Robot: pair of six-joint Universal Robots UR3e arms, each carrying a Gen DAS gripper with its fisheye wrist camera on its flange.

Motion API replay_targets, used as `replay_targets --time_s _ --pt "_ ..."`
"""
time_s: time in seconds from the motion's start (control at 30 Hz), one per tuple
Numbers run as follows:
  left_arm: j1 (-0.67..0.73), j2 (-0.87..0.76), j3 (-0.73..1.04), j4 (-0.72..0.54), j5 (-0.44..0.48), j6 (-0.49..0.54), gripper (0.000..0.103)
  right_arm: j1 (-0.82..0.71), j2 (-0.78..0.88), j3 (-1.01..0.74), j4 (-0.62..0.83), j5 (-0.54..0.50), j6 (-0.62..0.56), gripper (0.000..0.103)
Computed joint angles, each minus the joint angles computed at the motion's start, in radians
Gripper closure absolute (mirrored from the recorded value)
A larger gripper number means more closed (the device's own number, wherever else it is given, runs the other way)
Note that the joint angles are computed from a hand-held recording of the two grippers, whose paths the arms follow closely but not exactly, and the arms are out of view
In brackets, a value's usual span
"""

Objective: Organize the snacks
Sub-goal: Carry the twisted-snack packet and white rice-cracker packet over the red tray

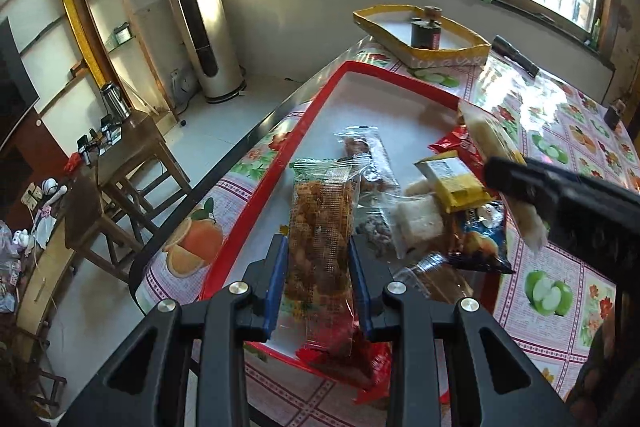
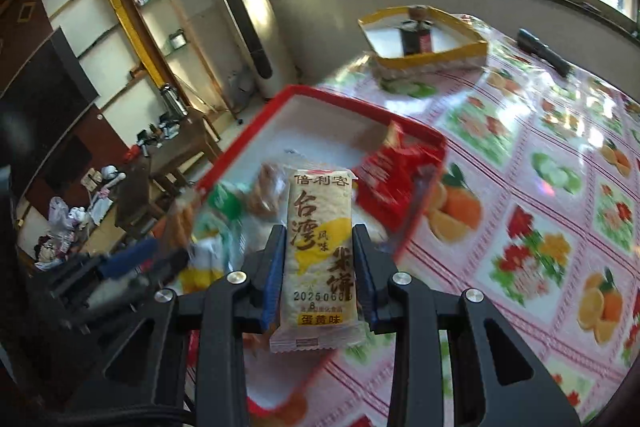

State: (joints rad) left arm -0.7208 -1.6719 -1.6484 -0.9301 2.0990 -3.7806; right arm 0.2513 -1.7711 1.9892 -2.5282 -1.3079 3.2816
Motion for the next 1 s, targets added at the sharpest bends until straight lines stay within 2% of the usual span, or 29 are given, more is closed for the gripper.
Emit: replay_targets --time_s 0.3,1.0 --pt "0.044 -0.008 -0.013 0.015 -0.032 0.017 0.073 0.022 0.197 -0.162 -0.011 0.016 0.012 0.068" --pt "0.048 -0.07 0.041 -0.003 -0.008 0.031 0.073 -0.011 0.313 -0.228 -0.013 0.041 0.002 0.068"
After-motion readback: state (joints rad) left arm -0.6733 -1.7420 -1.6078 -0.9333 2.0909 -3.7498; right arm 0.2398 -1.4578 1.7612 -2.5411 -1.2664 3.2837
